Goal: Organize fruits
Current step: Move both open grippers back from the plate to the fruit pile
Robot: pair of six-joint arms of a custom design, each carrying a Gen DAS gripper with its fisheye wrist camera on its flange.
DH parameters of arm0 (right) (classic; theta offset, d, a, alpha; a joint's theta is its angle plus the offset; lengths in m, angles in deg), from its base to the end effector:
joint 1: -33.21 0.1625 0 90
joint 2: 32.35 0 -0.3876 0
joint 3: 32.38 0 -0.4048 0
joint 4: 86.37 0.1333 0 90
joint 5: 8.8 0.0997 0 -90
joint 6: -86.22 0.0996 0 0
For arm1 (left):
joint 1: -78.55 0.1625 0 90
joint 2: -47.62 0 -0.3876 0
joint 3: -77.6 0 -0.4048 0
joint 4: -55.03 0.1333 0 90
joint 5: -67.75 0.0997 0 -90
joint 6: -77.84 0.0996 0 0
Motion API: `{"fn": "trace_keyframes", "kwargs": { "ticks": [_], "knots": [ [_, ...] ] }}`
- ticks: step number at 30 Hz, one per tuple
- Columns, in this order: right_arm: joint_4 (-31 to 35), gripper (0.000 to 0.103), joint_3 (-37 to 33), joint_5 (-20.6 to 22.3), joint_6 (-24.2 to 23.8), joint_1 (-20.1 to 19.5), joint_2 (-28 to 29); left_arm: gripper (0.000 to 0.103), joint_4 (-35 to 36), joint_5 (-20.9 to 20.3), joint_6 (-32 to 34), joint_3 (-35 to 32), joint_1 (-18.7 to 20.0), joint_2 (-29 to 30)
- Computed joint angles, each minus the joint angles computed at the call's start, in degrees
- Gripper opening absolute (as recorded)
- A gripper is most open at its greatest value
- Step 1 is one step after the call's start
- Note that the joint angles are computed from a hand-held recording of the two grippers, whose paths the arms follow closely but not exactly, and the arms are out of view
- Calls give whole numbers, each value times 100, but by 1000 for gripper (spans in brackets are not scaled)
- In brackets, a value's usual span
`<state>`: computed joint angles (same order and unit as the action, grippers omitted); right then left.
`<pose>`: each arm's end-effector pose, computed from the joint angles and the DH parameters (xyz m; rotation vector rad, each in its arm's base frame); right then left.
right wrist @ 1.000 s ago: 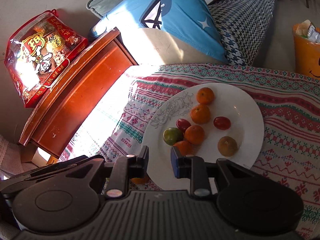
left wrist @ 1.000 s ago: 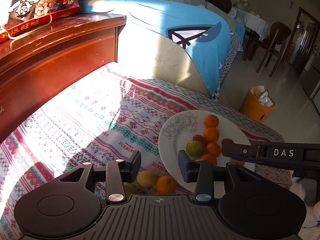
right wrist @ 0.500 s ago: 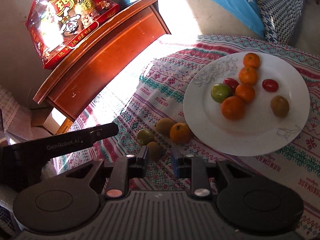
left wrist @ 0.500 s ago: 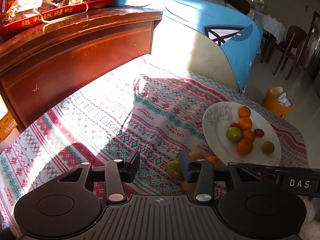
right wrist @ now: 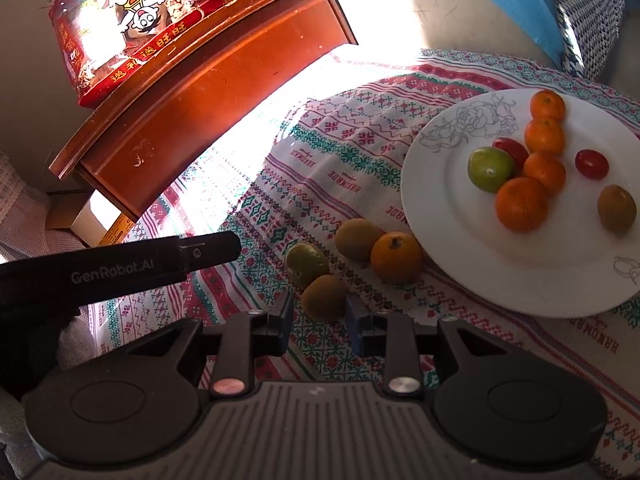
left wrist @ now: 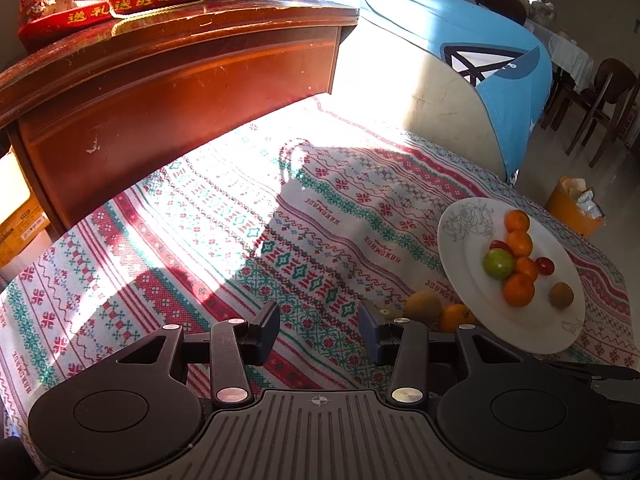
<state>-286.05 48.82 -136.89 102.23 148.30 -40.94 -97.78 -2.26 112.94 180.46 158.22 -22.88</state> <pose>0.3327 -0.5410 -0.1684 -0.0915 -2.5420 1.0994 0.0562 -0.6249 0.2810 0.8990 2.4742 -0.5996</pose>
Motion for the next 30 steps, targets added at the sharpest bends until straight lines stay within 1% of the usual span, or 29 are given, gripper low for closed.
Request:
{"fn": "trace_keyframes", "kwargs": {
  "ticks": [4,8,11,15,21,26,30],
  "knots": [
    [108,29,-109,-82,-55,-2,66,42,55,-12,-99,-46,20,47],
    [63,27,-117,-93,-119,4,81,42,82,-32,-111,-40,22,62],
    [95,27,-4,-53,0,13,5,42,91,-64,-87,-32,26,69],
    [122,27,194,-153,147,65,-117,42,164,-124,-74,-23,40,71],
    [181,27,580,-363,504,108,-352,42,213,-261,113,80,36,35],
    [142,27,738,-453,637,107,-439,42,264,-306,262,167,18,40],
    [125,28,772,-440,709,98,-458,42,138,-209,376,229,6,109]
  ]
}}
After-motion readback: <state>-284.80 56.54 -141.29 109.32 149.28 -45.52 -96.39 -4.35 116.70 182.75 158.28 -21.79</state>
